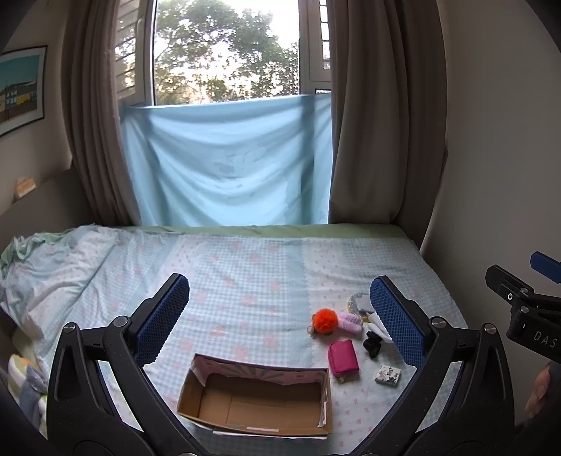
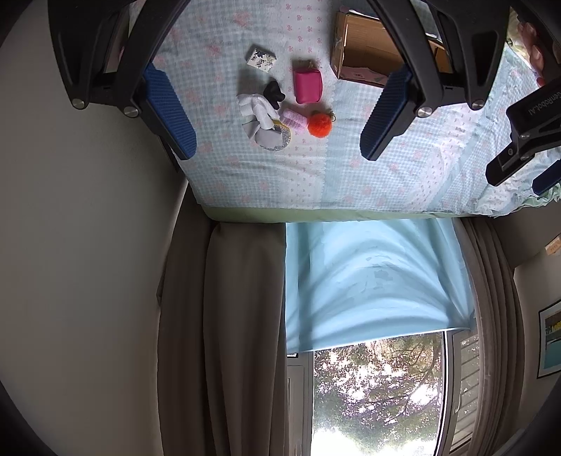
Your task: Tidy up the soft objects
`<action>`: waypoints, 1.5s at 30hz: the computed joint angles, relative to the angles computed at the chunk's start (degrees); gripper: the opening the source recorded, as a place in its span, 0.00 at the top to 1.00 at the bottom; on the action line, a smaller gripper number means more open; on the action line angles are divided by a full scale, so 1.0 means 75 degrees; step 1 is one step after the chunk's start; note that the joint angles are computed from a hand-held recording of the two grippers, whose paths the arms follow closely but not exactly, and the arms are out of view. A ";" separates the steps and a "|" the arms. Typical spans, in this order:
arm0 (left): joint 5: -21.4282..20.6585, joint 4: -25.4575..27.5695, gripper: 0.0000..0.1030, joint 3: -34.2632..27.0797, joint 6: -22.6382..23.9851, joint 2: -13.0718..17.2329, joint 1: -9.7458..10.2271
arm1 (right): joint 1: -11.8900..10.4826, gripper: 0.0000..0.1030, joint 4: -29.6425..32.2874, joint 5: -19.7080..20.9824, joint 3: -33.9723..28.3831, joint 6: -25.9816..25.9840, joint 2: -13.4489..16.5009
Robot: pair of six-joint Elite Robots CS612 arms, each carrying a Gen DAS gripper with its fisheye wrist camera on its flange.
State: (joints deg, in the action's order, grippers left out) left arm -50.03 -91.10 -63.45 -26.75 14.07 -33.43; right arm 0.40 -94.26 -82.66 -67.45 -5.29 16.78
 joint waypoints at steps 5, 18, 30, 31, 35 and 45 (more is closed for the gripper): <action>0.0012 0.0001 0.00 0.0004 -0.0002 0.0001 -0.0006 | -0.0004 0.09 -0.0014 0.0010 0.0009 -0.0003 -0.0005; 0.0001 -0.0038 0.00 0.0006 -0.0032 0.0003 0.0000 | -0.0007 0.09 -0.0052 -0.0012 -0.0024 0.0008 0.0024; -0.0192 0.0007 0.00 0.0229 -0.0012 -0.0095 0.0065 | -0.0040 0.09 -0.0079 -0.0066 0.0150 -0.0023 -0.0050; -0.0321 0.0075 0.00 0.0284 -0.0085 -0.0117 0.0092 | -0.0052 0.09 -0.0024 -0.0081 0.0233 -0.0009 -0.0086; -0.0774 0.0430 0.00 0.0752 -0.0435 -0.0297 0.0205 | -0.0126 0.09 0.0217 -0.0144 0.0692 -0.0058 -0.0254; -0.3027 -0.0077 0.00 0.4358 -0.0925 -0.1567 0.0550 | -0.0474 0.09 0.0360 0.0626 0.3260 -0.0026 -0.1038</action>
State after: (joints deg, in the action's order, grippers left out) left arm -72.73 -91.68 -30.77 -33.68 2.32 -29.30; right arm -3.16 -91.56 -77.97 -43.00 -5.49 8.99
